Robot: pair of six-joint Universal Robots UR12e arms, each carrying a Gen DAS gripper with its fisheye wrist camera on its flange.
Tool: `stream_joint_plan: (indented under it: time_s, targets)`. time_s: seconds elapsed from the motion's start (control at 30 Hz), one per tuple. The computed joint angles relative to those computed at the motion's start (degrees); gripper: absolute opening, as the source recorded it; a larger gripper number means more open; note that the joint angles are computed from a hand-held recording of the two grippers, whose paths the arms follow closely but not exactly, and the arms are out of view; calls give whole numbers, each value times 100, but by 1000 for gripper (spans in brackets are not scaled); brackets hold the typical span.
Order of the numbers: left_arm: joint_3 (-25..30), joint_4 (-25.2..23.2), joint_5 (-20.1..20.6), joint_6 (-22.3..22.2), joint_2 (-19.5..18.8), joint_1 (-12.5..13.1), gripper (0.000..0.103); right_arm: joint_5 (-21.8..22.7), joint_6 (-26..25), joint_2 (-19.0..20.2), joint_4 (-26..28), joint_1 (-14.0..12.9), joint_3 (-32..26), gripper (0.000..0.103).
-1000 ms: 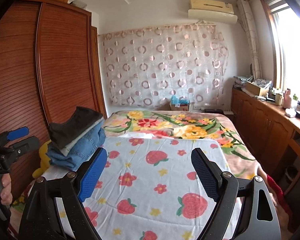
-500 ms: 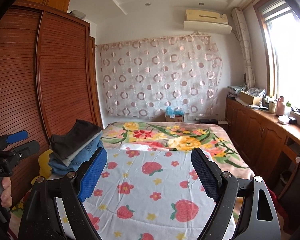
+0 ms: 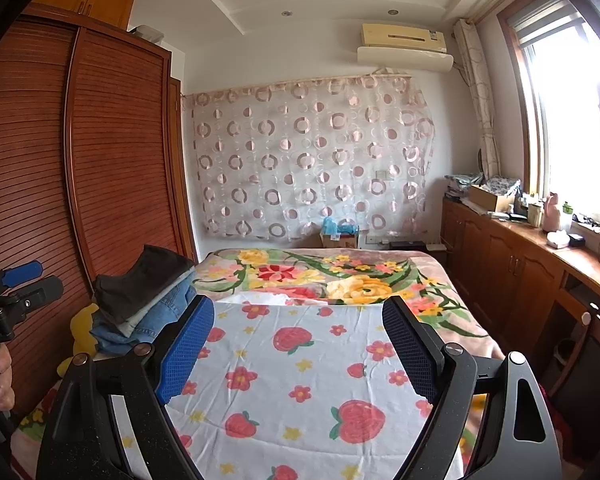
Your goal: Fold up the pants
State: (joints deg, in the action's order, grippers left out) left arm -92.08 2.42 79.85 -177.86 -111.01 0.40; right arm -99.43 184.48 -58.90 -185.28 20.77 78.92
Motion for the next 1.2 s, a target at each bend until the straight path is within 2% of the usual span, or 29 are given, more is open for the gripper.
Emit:
stream_joint_plan:
  time_s: [1.2]
  targets:
    - [-18,73,66,1,-36,-3,103,41,2,-33,39,-8,27,88]
